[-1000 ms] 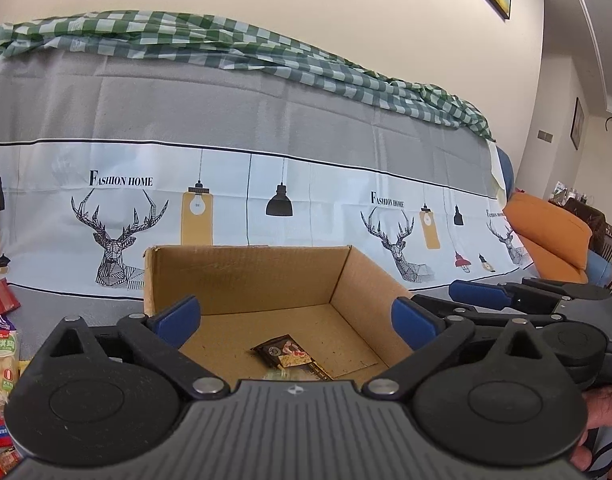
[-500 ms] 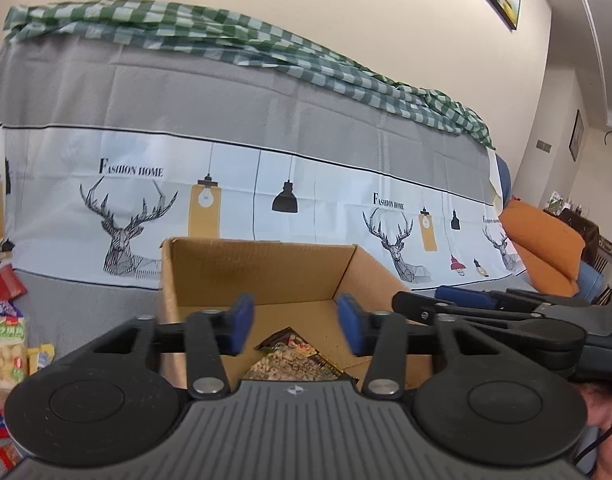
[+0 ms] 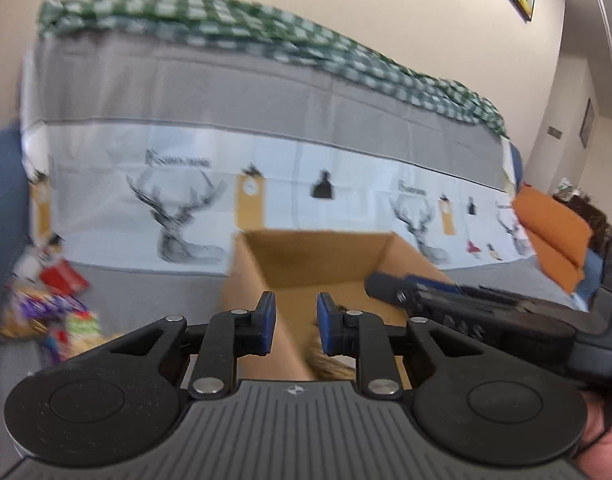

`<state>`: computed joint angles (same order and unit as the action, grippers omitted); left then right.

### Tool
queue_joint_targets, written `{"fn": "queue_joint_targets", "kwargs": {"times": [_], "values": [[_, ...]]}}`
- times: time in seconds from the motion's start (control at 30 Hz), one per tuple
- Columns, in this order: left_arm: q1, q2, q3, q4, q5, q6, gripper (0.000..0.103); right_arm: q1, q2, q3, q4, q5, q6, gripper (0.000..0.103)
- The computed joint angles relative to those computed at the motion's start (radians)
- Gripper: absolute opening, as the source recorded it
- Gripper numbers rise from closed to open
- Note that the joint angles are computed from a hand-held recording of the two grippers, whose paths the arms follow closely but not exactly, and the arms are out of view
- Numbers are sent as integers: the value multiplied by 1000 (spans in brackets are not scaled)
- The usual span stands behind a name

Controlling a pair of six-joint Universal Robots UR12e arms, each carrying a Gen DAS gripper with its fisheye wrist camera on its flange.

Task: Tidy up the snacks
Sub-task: 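Move both tools back to the snack pile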

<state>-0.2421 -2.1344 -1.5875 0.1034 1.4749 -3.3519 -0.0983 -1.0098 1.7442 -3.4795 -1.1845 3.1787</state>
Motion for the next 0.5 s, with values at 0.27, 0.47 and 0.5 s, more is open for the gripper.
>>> {"fn": "queue_joint_targets", "kwargs": {"times": [0.27,0.47,0.5], "values": [[61,31,-93,62,85,-161,24,56,-2,5,0,52,-2,43],[89,44,-98,-26,86,-266,24,96,10,-13,32,81,-17,43],[92,45,-99,-31,84,-270,24,102,12,-16,43,84,-19,43]]}}
